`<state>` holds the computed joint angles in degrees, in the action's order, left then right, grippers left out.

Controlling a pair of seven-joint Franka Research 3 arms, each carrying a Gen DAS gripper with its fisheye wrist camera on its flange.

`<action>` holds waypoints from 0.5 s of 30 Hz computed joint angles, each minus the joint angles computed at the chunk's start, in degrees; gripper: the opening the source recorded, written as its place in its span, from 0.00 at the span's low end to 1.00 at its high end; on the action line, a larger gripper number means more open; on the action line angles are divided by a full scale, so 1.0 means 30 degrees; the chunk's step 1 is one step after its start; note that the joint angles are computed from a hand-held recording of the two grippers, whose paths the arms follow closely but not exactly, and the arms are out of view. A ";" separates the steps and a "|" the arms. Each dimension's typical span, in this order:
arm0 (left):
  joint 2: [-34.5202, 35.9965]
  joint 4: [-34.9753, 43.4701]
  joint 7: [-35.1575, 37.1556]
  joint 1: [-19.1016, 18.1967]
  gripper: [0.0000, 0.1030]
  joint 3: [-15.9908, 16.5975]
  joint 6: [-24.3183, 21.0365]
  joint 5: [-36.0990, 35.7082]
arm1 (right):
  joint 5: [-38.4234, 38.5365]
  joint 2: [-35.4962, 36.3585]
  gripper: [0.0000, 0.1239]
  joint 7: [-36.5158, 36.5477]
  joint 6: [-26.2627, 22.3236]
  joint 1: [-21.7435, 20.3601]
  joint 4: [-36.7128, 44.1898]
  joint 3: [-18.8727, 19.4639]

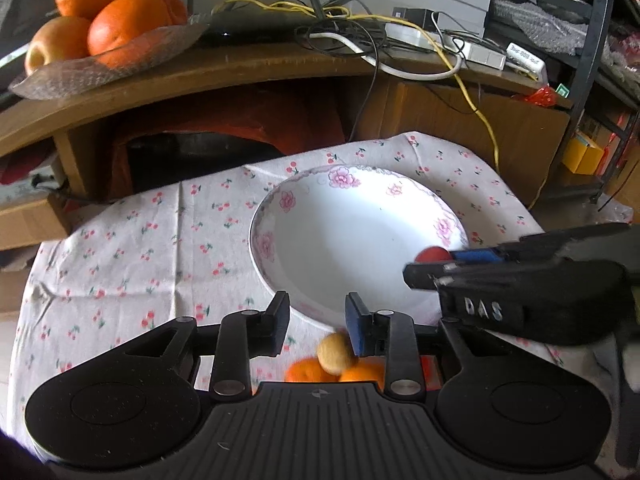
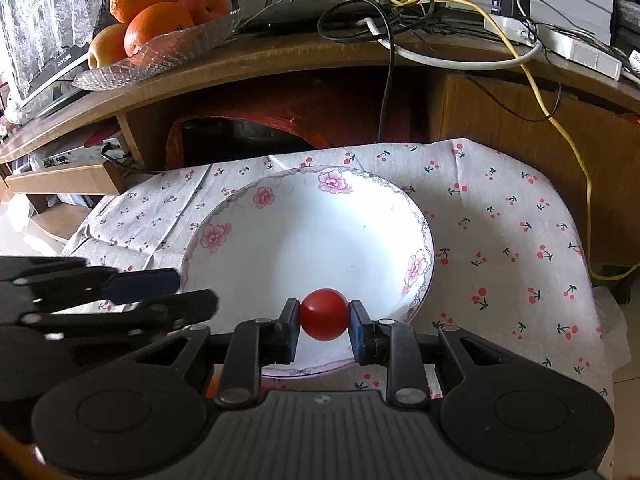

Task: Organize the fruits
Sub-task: 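Carry the brown fruit in the left tool toward the bowl while the right tool carries the tomato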

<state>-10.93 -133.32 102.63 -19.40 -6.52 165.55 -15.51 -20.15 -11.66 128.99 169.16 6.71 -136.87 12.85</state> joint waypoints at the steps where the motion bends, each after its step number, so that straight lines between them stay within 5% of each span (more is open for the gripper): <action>1: -0.0240 -0.0232 0.0108 -0.0052 0.40 0.0050 -0.0064 -0.0121 | 0.0047 -0.0043 0.20 -0.0036 0.0010 0.0039 -0.0017 -0.0022; 9: -0.0156 -0.0727 -0.0898 0.0112 0.46 -0.0369 -0.0095 0.1120 | 0.0350 -0.0392 0.20 -0.0463 -0.0078 0.0238 -0.0268 0.0159; 15: 0.0131 -0.0446 -0.0937 0.0096 0.34 -0.0492 -0.0101 0.1329 | 0.0625 -0.0398 0.20 -0.0669 -0.0084 0.0202 -0.0328 0.0176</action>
<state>-10.53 -134.66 99.82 -19.11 -7.99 165.25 -11.52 -18.27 -12.85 126.98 168.91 7.32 -137.85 13.38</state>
